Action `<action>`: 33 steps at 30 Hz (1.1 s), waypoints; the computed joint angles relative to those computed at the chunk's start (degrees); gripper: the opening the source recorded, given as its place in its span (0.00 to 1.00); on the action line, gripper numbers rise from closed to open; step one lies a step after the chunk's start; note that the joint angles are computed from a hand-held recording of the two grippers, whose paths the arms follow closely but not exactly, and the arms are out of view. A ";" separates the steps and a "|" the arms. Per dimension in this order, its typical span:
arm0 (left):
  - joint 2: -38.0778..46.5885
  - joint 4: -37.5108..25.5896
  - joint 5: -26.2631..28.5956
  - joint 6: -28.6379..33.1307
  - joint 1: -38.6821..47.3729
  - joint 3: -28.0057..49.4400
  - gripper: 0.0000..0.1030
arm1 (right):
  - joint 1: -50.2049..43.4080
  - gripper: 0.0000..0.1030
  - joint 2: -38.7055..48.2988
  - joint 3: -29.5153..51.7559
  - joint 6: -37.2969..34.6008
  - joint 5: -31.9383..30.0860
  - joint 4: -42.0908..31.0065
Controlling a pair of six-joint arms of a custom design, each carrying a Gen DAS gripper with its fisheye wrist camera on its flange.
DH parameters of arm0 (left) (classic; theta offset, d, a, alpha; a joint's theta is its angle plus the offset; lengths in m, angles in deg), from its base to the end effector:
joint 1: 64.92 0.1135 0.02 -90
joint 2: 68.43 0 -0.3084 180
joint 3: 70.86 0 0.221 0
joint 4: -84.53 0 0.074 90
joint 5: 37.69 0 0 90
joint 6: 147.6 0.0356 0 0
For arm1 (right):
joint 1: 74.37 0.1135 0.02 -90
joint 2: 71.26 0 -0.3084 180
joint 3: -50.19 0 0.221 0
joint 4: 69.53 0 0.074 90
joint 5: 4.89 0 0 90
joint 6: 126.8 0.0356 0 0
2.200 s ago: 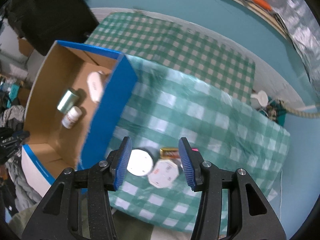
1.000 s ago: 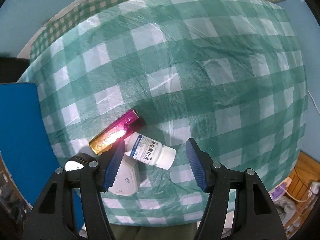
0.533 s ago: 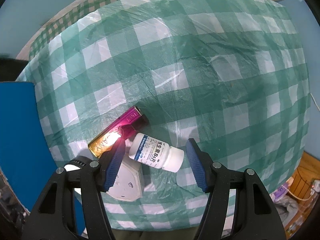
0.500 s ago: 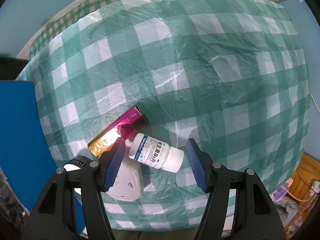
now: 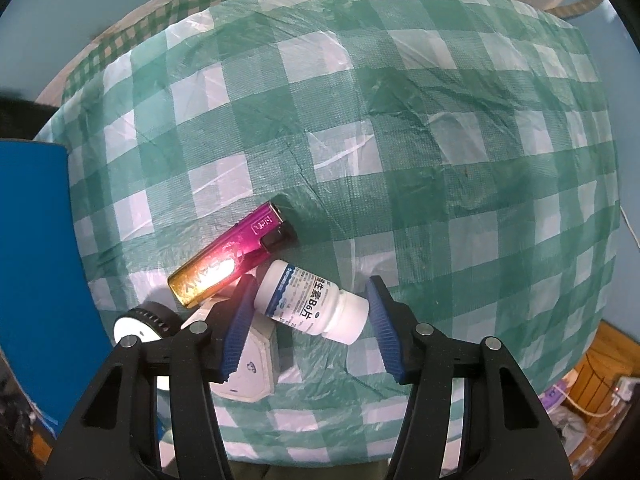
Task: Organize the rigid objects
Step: 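Close the right gripper on the small white medicine bottle and lift, then carry the medicine bottle with the right gripper over the box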
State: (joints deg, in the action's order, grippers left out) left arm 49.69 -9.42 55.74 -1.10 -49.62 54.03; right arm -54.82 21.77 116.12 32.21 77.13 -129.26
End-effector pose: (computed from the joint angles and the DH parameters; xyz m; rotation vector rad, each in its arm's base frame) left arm 0.3769 0.1009 0.3021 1.0810 2.8696 -0.0301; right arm 0.2236 0.0847 0.2117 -1.2817 -2.7969 -0.2131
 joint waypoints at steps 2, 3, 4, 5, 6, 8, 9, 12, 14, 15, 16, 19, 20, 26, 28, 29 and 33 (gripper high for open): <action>0.00 0.00 0.00 0.00 0.00 0.00 0.07 | 0.60 0.54 0.03 0.33 -0.72 0.74 -0.58; 0.05 -0.02 0.03 0.01 0.02 0.03 0.07 | 0.91 0.54 0.15 0.77 -0.95 1.08 -1.11; 0.01 -0.03 0.03 -0.08 0.00 0.01 0.07 | 1.25 0.54 0.01 1.08 -1.42 1.50 -1.68; -0.04 0.04 0.01 0.00 -0.02 -0.06 0.07 | 1.44 0.54 -0.20 1.43 -1.74 1.75 -2.21; -0.04 0.10 0.02 0.09 0.00 -0.08 0.07 | 1.60 0.54 -0.45 1.72 -2.14 1.99 -2.74; -0.07 0.31 -0.02 0.21 0.02 -0.37 0.07 | 1.92 0.54 -0.86 2.88 -3.18 2.72 -4.41; -0.08 0.37 -0.06 0.24 0.02 -0.49 0.07 | 2.10 0.54 -1.04 3.48 -3.74 3.16 -5.30; -0.24 0.68 0.02 0.29 0.02 -0.79 0.07 | 2.53 0.54 -1.56 5.78 -5.85 3.86 -7.94; -0.25 0.90 -0.03 0.32 0.00 -1.07 0.07 | 2.90 0.54 -1.49 7.44 -6.92 4.15 -9.39; -0.26 0.88 -0.04 0.29 -0.01 -1.07 0.07 | 3.13 0.54 -1.46 8.65 -7.66 4.36 -10.43; -0.27 0.92 -0.03 0.30 0.00 -1.11 0.07 | 3.29 0.54 -1.42 9.52 -8.17 4.47 -11.11; -0.21 1.06 -0.03 0.25 -0.03 -1.13 0.07 | 3.99 0.54 -1.05 12.87 -10.12 5.27 -13.66; -0.21 1.01 -0.02 0.23 -0.04 -1.10 0.07 | 4.06 0.54 -1.19 13.40 -10.83 5.69 -14.27; -0.19 1.02 -0.02 0.22 -0.05 -1.07 0.07 | 4.83 0.54 0.37 21.41 -14.26 6.94 -19.08; -0.09 0.92 -0.03 0.11 -0.05 -0.90 0.07 | 5.31 0.54 1.08 24.55 -15.25 7.19 -20.64; -0.07 0.84 -0.03 0.04 -0.06 -0.80 0.07 | 5.43 0.54 1.49 25.99 -15.84 7.27 -21.24; -0.04 0.40 0.00 -0.20 -0.08 -0.30 0.07 | 6.04 0.54 3.68 32.83 -18.25 7.67 -24.02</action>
